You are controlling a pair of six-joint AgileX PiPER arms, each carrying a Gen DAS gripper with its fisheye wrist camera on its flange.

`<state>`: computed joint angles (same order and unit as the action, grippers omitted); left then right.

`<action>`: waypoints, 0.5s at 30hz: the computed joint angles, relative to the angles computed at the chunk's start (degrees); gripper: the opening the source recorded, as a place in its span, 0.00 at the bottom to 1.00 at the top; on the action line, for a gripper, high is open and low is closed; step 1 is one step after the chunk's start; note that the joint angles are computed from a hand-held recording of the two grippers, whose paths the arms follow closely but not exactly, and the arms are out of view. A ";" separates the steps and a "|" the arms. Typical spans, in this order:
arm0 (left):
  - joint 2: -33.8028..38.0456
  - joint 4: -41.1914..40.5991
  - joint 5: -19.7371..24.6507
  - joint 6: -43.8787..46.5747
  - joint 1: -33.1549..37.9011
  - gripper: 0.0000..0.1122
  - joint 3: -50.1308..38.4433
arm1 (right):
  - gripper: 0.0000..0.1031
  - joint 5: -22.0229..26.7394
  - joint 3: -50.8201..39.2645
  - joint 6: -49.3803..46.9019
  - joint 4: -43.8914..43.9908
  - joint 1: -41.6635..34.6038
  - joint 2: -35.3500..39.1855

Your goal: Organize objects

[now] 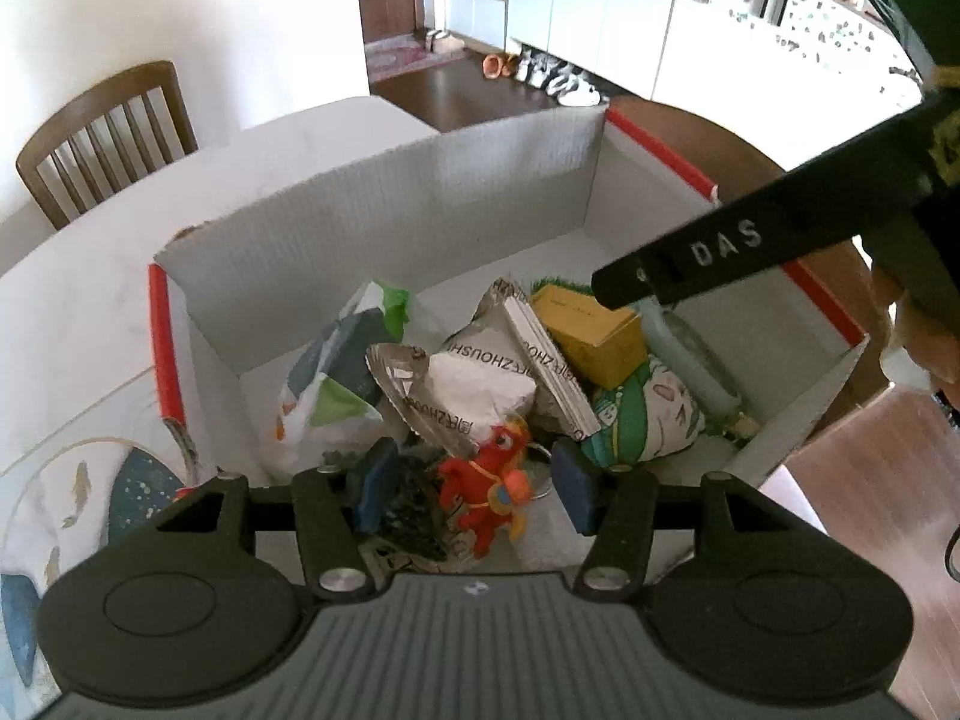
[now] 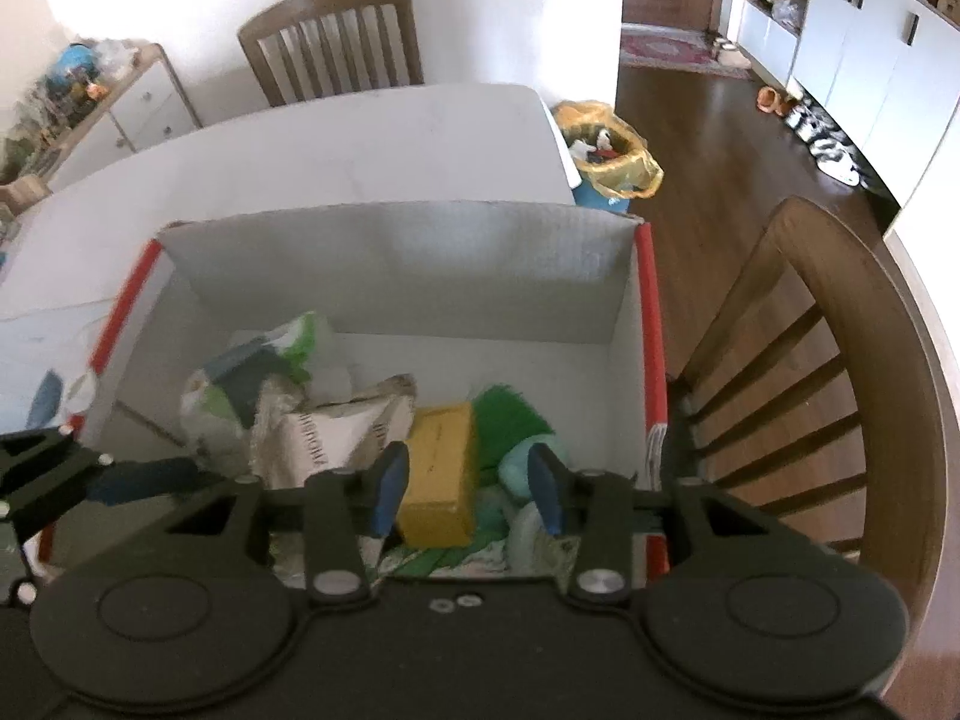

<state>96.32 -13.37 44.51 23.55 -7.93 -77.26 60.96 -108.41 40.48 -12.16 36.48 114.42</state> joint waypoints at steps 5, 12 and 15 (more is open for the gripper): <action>-2.94 -3.06 0.37 3.75 1.92 0.49 1.09 | 0.44 -0.89 1.95 3.91 -2.41 2.77 -3.56; -7.34 -8.41 1.21 10.62 6.07 0.49 2.35 | 0.45 -1.78 5.00 11.31 -8.36 8.23 -8.04; -9.48 -11.22 2.26 13.81 8.48 0.50 3.11 | 0.45 -1.76 6.16 14.67 -12.29 11.14 -9.46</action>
